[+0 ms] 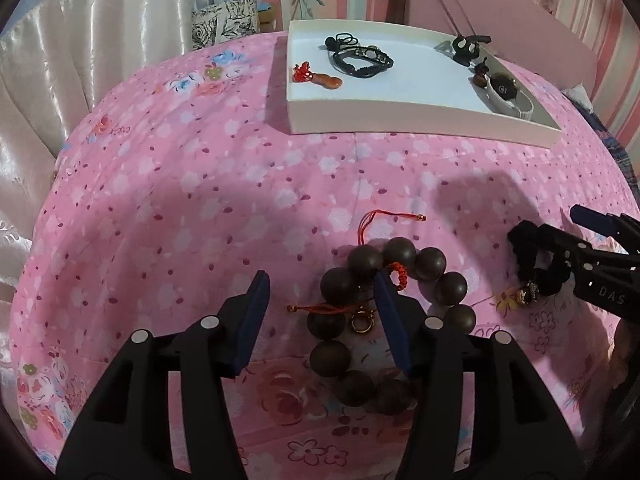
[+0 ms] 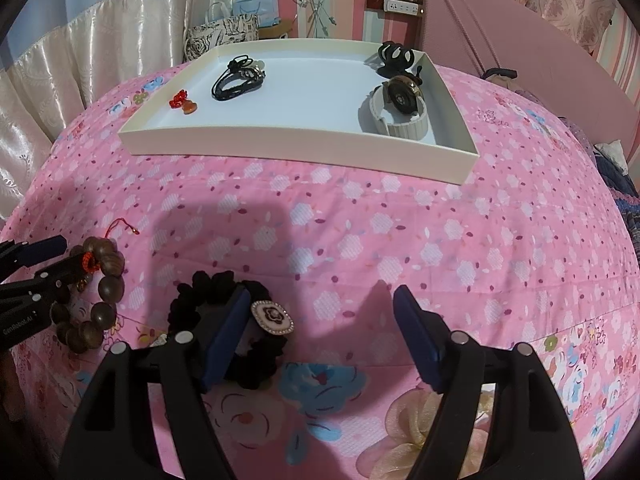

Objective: Organize jewelry
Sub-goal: 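Grasp the brown wooden bead bracelet with left gripper while right grasps the black scrunchie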

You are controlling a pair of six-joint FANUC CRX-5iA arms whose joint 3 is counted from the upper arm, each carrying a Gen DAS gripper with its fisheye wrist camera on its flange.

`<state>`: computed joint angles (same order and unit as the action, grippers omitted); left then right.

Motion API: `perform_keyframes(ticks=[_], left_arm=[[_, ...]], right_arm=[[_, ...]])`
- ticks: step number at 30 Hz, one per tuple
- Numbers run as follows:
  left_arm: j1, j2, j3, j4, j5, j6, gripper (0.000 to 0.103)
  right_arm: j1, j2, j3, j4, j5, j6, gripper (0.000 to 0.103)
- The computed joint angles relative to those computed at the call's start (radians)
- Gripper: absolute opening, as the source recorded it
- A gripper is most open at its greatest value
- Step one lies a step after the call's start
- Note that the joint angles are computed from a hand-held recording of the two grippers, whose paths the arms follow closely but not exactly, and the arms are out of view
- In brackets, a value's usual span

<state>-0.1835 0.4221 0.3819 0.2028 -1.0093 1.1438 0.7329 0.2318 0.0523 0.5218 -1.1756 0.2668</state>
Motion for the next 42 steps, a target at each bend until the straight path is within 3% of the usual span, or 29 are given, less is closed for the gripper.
perform_keyframes(ticks=[11, 20, 28, 30, 32, 36, 38, 42], left_arm=[[0.023, -0.025, -0.023, 0.023, -0.008, 0.015, 0.054], [0.019, -0.058, -0.090, 0.024, -0.014, 0.012, 0.053], [0.008, -0.071, -0.107, 0.008, -0.021, 0.018, 0.051], [0.005, -0.070, -0.104, 0.003, -0.017, 0.023, 0.044], [0.000, -0.071, -0.101, -0.014, -0.014, 0.029, 0.027], [-0.001, -0.065, -0.093, -0.014, -0.014, 0.022, 0.025], [0.005, -0.062, -0.092, 0.005, -0.010, 0.019, 0.018], [0.001, -0.067, -0.101, 0.014, 0.011, 0.015, 0.018]], right_arm=[[0.004, 0.004, 0.003, 0.006, -0.008, -0.001, 0.073], [0.021, 0.022, 0.031, 0.002, -0.044, 0.011, 0.058], [0.022, 0.030, 0.045, -0.013, -0.053, 0.021, 0.054], [0.020, 0.029, 0.045, -0.017, -0.045, 0.026, 0.049], [0.021, 0.025, 0.044, -0.025, -0.030, 0.038, 0.039], [0.022, 0.019, 0.042, -0.039, -0.003, 0.057, 0.023], [0.023, 0.021, 0.042, -0.037, -0.002, 0.057, 0.023], [0.021, 0.012, 0.031, -0.032, 0.014, 0.047, 0.022]])
